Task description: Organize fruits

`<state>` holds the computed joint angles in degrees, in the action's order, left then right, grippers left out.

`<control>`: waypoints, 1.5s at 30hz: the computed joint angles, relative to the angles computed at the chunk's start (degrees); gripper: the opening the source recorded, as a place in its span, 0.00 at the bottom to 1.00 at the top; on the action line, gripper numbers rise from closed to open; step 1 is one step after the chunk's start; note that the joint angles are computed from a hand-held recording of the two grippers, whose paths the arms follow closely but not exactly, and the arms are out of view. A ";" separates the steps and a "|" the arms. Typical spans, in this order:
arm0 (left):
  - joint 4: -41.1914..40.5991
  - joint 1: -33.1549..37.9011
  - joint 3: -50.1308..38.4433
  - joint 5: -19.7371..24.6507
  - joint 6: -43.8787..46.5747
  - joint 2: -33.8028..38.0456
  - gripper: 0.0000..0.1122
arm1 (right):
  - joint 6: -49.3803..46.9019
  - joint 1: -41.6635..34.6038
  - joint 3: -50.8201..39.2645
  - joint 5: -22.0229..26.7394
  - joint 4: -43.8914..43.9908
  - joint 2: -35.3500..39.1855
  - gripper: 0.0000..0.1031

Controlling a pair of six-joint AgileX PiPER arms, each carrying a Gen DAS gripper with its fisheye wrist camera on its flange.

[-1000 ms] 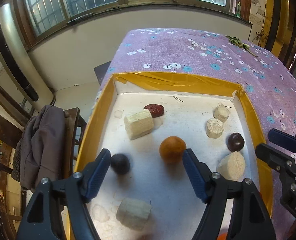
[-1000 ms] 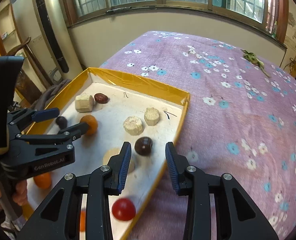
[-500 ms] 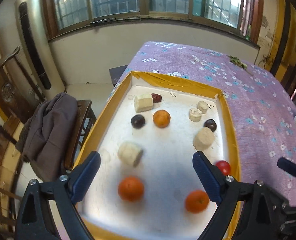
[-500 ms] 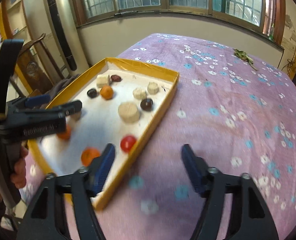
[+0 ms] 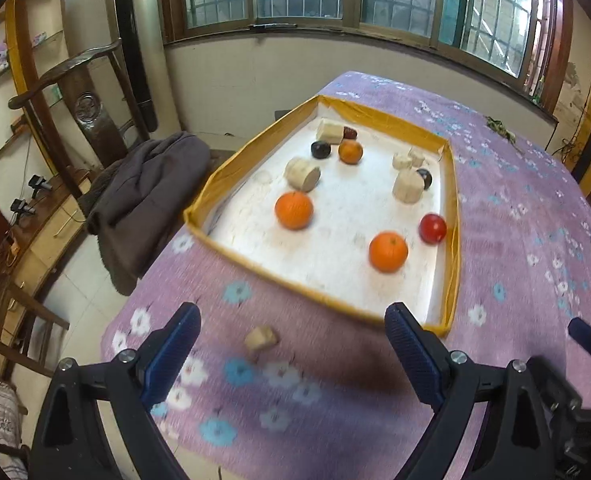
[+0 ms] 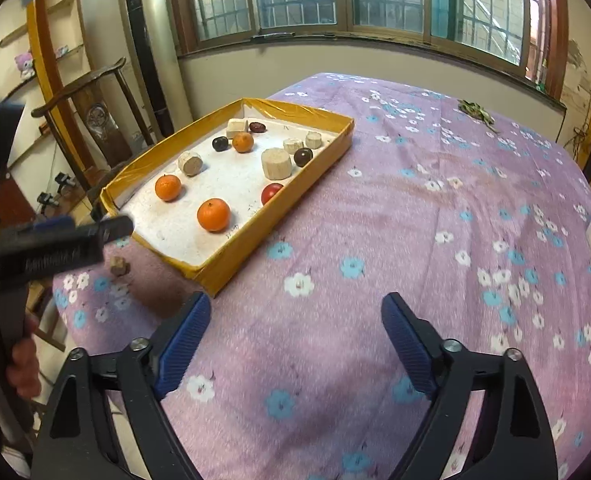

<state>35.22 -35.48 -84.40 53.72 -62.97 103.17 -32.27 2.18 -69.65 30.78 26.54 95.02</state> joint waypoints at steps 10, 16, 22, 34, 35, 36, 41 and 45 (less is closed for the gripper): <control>1.31 -1.64 8.75 -6.59 0.56 -4.97 0.84 | 21.68 3.93 4.68 -5.89 -19.31 -4.91 1.00; 4.79 1.21 17.06 -17.65 -4.48 -10.00 0.84 | 37.16 6.84 6.40 -6.96 -29.00 -5.71 1.00; 2.93 2.78 14.83 -13.34 0.84 -8.51 0.84 | 49.16 10.19 7.83 -5.92 -37.96 -5.88 1.00; 1.10 4.74 18.68 -19.36 6.88 -12.66 0.84 | 64.97 15.87 9.63 -2.56 -49.61 -7.15 1.00; -0.06 4.94 18.70 -19.88 8.56 -12.82 0.84 | 65.78 16.11 9.75 -2.42 -50.20 -7.36 1.00; -0.61 5.00 18.69 -20.12 9.38 -12.90 0.84 | 66.57 16.37 9.86 -2.30 -50.79 -7.53 1.00; -6.69 6.03 18.48 -21.68 15.57 -12.99 0.84 | 70.14 17.53 10.00 -1.37 -53.62 -8.03 1.00; -5.04 5.58 17.71 -21.53 14.24 -12.18 0.84 | 72.07 18.10 10.15 -0.66 -54.80 -8.47 1.00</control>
<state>30.19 -29.90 -66.69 32.19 -48.73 90.99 39.80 20.28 -59.50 30.11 -28.26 86.54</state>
